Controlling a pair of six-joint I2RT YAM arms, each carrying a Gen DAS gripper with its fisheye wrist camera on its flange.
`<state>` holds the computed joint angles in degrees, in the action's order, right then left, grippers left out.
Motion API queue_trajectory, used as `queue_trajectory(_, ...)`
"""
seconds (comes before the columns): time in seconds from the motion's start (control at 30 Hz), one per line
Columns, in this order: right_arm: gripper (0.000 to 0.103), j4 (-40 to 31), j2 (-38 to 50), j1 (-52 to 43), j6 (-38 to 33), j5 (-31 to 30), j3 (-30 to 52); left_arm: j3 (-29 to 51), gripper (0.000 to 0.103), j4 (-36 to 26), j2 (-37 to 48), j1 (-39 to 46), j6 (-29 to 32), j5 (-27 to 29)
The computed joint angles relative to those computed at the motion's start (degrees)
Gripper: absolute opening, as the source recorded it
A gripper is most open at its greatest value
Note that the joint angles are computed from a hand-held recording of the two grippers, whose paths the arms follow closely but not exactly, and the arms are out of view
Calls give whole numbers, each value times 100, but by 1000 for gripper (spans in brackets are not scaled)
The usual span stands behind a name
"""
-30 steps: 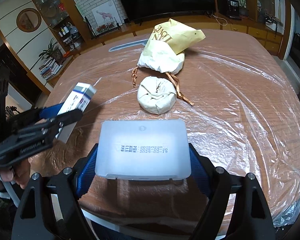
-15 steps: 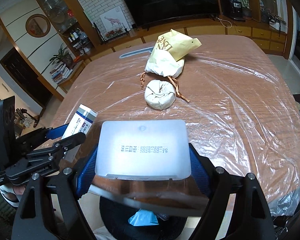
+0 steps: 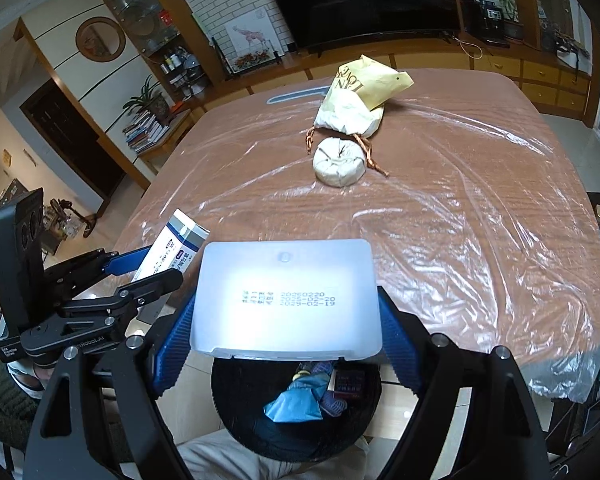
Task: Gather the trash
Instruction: 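Carry the white plastic box and medicine box over the black bin with both tools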
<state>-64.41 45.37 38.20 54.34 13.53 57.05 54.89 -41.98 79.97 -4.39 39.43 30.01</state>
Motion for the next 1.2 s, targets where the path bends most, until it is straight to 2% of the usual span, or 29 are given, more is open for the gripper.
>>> queue_trajectory(0.4, 81, -412, -222, 1156, 709, 330, -145, -575, 52, -584, -741, 275, 711, 59)
queue_trajectory(0.83, 81, -390, -81, 2160, 1249, 377, -377, -1118, 52, -1013, -1172, 514, 1368, -77)
queue_trajectory(1.2, 81, -142, -63, 2394, 1354, -11, -937, -1736, 52, -565, -1128, 332, 1420, -544)
